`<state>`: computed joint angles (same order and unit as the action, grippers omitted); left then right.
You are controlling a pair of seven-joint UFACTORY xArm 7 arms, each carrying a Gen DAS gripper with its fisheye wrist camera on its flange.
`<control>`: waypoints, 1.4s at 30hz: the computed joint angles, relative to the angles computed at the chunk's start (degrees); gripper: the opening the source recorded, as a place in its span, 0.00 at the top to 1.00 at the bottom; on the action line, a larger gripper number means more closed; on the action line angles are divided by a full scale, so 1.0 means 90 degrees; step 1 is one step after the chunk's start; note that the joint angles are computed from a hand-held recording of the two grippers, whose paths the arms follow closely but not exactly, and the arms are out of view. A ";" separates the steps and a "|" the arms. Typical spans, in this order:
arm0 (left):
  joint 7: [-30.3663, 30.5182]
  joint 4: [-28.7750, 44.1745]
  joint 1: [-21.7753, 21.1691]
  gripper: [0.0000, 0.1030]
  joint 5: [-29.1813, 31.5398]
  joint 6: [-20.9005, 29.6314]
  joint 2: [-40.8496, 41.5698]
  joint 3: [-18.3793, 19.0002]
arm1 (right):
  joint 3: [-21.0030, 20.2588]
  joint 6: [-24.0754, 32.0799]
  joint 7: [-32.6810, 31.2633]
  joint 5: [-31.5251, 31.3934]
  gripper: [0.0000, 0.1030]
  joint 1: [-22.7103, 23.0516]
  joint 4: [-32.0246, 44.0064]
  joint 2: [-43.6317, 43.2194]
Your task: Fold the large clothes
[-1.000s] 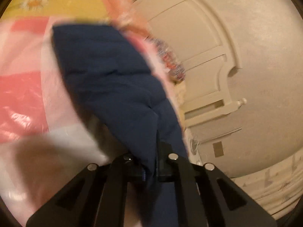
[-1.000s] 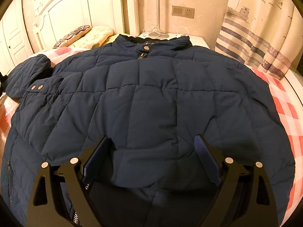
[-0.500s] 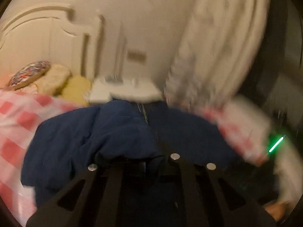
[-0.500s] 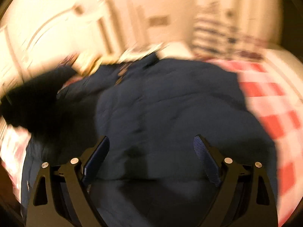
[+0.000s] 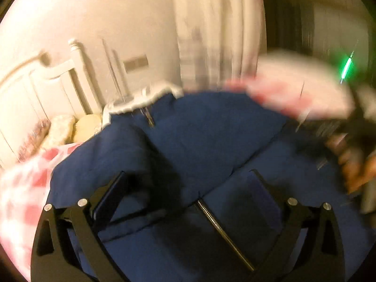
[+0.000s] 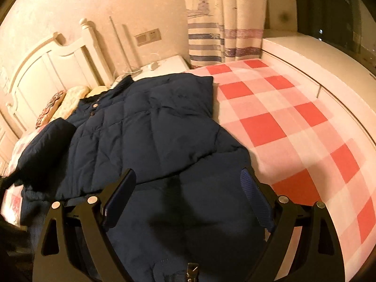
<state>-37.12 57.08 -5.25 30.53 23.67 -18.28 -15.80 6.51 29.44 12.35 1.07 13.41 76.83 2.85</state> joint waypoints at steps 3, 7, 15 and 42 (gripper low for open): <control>-0.1251 -0.1147 0.0856 0.02 -0.0363 -0.1041 -0.1325 0.0270 | 0.0131 -0.0267 -0.0594 0.0306 0.16 0.0086 0.0003 -0.0045; -0.2458 -0.2064 0.1548 0.15 -0.1544 -0.1016 -0.2063 0.0720 | 0.0503 -0.0396 -0.1706 0.0586 0.16 0.0501 0.0365 0.0142; -0.3806 -0.2455 0.2885 0.31 -0.1252 -0.0057 -0.2227 -0.0095 | 0.0734 0.0041 -0.2731 -0.0909 0.16 0.1930 0.2112 0.1478; -0.4068 -0.2307 0.3062 0.08 -0.0569 -0.0398 -0.2090 -0.0303 | 0.1090 0.0504 -0.2783 0.5761 0.25 -0.0570 0.1528 0.1574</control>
<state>-73.74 36.31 22.31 25.41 20.08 -37.09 -18.53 16.32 33.98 -12.69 52.92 8.29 90.58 17.02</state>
